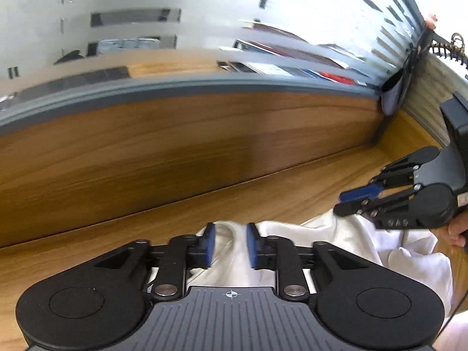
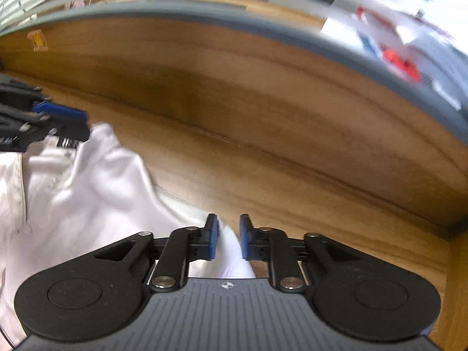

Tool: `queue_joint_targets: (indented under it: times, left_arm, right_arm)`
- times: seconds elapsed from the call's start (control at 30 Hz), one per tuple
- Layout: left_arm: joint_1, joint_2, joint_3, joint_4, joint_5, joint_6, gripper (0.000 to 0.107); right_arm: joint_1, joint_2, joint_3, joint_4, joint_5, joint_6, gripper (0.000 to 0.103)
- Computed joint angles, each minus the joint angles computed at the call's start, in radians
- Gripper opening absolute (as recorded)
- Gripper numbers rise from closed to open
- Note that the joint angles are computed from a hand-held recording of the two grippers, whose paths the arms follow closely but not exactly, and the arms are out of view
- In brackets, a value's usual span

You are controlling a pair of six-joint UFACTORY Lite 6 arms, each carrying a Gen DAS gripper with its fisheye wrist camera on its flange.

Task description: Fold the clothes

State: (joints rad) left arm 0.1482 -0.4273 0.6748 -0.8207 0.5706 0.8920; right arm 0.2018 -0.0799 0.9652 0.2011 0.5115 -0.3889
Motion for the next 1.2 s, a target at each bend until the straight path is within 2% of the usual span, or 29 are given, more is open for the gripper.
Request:
queue_joint_targets:
  times: [0.13, 0.3, 0.4, 0.47, 0.67, 0.9, 1.1, 1.2]
  left_arm:
    - [0.21, -0.122, -0.04, 0.035, 0.163, 0.064, 0.03]
    - [0.601, -0.243, -0.056, 0.068, 0.421, 0.247, 0.031]
    - [0.815, -0.259, -0.056, 0.074, 0.51, 0.379, 0.038]
    - [0.944, -0.241, -0.052, 0.076, 0.548, 0.465, 0.038]
    - [1.133, -0.131, -0.039, 0.085, 0.532, 0.687, 0.038]
    - [1.205, 0.036, -0.012, 0.096, 0.465, 0.851, 0.038]
    - [1.228, 0.059, -0.028, 0.138, 0.485, 0.902, 0.037]
    - [1.233, 0.04, -0.062, 0.141, 0.46, 0.919, 0.026]
  right_arm:
    - [0.014, -0.034, 0.031, 0.013, 0.045, 0.049, 0.021]
    - [0.08, -0.094, 0.049, 0.036, 0.111, 0.112, 0.021]
    - [0.173, -0.097, 0.079, 0.01, 0.137, 0.198, 0.021]
    - [0.231, -0.081, 0.086, 0.006, 0.127, 0.233, 0.021]
    - [0.397, 0.018, 0.129, 0.032, 0.077, 0.301, 0.021]
    - [0.56, 0.221, 0.264, 0.031, 0.018, 0.372, 0.021]
    - [0.635, 0.401, 0.427, 0.013, 0.04, 0.407, 0.022]
    - [0.651, 0.475, 0.496, -0.007, 0.054, 0.419, 0.026]
